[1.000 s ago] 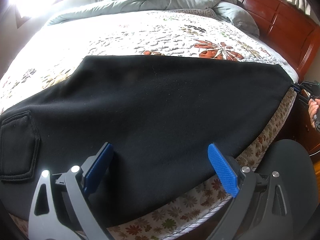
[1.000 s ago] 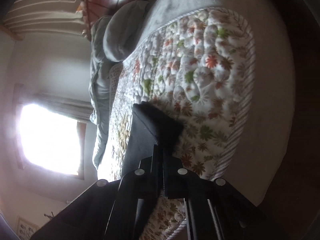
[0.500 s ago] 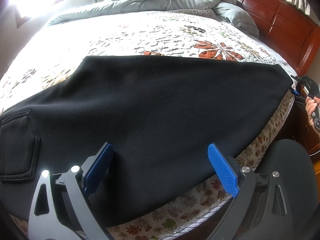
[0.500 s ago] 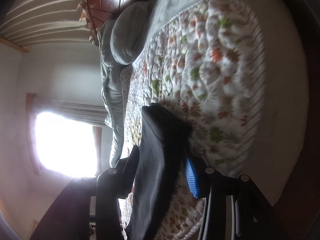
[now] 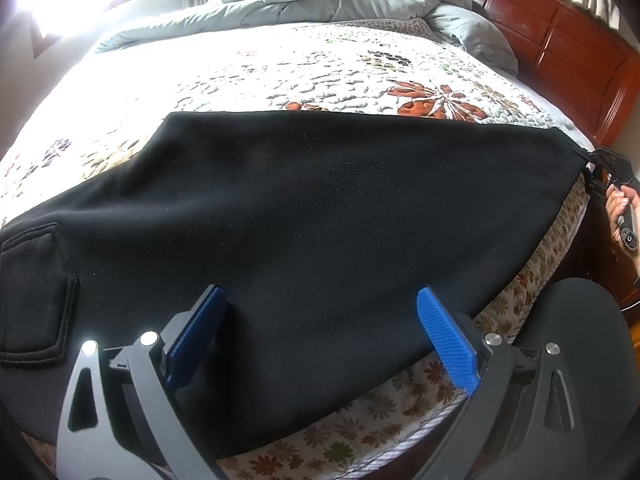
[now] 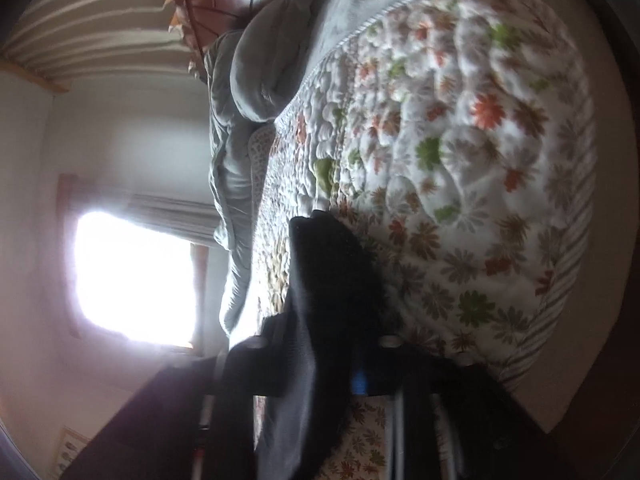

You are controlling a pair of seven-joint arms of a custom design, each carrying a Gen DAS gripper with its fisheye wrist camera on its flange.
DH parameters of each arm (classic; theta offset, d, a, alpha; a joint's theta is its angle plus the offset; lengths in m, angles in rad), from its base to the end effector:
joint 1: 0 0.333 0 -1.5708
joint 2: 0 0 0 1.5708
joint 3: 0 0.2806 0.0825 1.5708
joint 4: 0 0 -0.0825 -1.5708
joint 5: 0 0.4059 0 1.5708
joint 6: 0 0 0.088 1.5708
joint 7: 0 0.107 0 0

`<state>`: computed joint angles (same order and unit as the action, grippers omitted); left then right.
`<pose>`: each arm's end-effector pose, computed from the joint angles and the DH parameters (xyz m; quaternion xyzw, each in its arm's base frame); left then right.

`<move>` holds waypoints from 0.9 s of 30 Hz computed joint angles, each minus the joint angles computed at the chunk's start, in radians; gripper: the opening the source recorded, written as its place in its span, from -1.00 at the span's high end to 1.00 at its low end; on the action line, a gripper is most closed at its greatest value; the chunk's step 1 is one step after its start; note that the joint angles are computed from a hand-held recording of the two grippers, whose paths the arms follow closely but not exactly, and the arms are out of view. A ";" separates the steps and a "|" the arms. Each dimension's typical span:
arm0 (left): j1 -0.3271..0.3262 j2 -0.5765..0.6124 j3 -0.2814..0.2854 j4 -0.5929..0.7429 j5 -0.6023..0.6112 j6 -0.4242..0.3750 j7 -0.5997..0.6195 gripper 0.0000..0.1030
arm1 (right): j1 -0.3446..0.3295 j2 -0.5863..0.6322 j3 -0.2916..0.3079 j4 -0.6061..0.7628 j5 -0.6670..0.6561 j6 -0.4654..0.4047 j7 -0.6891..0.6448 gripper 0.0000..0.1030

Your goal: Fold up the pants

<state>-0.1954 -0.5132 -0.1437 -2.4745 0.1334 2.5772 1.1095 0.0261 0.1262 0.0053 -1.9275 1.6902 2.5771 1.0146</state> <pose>0.4465 -0.1632 0.5004 -0.6815 0.6628 -0.2433 0.1927 0.6360 0.0029 0.4199 -0.3256 0.7495 0.1262 0.5624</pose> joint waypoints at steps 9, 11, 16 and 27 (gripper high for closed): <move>-0.008 -0.009 0.009 0.001 -0.017 0.000 0.008 -0.87 | 0.058 -0.081 0.011 0.026 -0.258 0.132 0.118 0.78; -0.007 -0.020 0.008 -0.003 -0.016 0.002 0.009 -0.87 | 0.078 -0.105 0.014 0.032 -0.337 0.164 0.148 0.78; -0.007 -0.056 0.015 -0.019 -0.021 0.010 0.011 -0.87 | 0.130 -0.158 0.022 0.043 -0.551 0.239 0.242 0.78; 0.024 -0.217 0.050 -0.112 -0.002 -0.011 0.046 -0.87 | 0.214 -0.250 0.052 0.018 -0.997 0.339 0.502 0.78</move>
<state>-0.1717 -0.7297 -0.0933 -2.5866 0.1318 2.5666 1.1560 0.2399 -0.1236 0.0576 -1.9099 0.6930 2.9163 1.5164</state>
